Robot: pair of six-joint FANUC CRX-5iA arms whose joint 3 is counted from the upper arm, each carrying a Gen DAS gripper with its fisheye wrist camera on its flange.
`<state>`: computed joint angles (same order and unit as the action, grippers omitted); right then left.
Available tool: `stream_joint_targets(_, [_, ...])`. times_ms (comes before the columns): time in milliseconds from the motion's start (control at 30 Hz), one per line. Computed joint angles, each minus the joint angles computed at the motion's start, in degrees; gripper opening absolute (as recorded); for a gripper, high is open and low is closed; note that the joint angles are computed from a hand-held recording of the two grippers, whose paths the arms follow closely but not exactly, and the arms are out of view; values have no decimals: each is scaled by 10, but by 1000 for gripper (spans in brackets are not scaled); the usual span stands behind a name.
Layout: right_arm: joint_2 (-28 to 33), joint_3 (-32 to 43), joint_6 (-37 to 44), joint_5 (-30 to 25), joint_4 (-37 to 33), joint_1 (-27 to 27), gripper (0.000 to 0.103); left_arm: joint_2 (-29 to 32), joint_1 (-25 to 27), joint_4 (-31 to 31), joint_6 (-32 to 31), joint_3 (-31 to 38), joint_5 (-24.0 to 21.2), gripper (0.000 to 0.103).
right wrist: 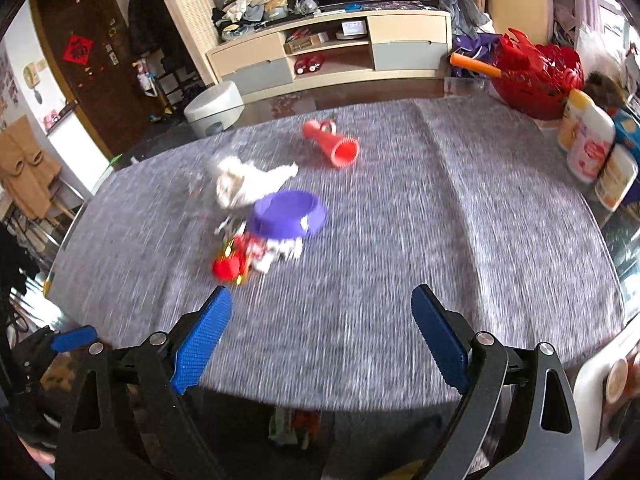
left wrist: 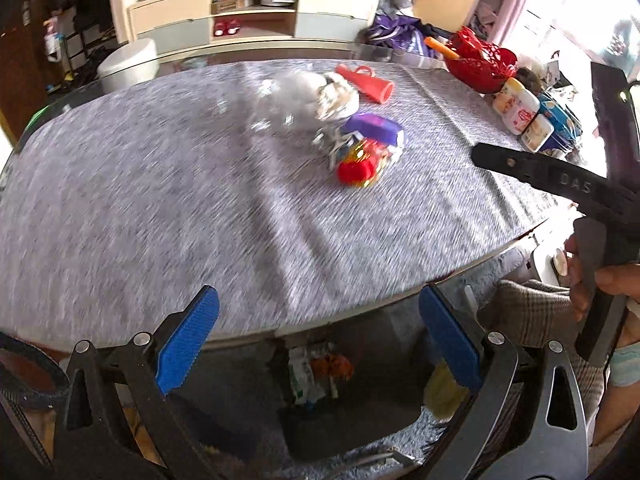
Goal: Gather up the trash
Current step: 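Move the left gripper to the red ornament and close on it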
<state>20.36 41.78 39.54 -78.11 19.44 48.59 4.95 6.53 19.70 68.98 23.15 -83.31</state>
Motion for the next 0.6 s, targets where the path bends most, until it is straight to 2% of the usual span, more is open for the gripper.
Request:
stream_joint_targets(67, [18,27,10,-8,-6,-11,92,25,-12,-2,2,28,-3,93])
stream_joint_targets(167, [39,57,17,-18,-22,-24,92,54,-22,5,1,57,-5,82])
stream_joint_targets(267, [65,92,30,-29,-37,-35,92,84,-30,15,4,82,-6,69])
stream_joint_targets(333, [80,112,36,-36,-42,-41,92,105,-35,25,4,98,-7,54])
stream_joint_targets(433, [107,147,41,-54,-41,-47,92,127,-42,33,5,113,-3,52])
stream_joint_targets(600, [122,163,35,-54,-47,-59,92,165,-51,40,16,148,-16,48])
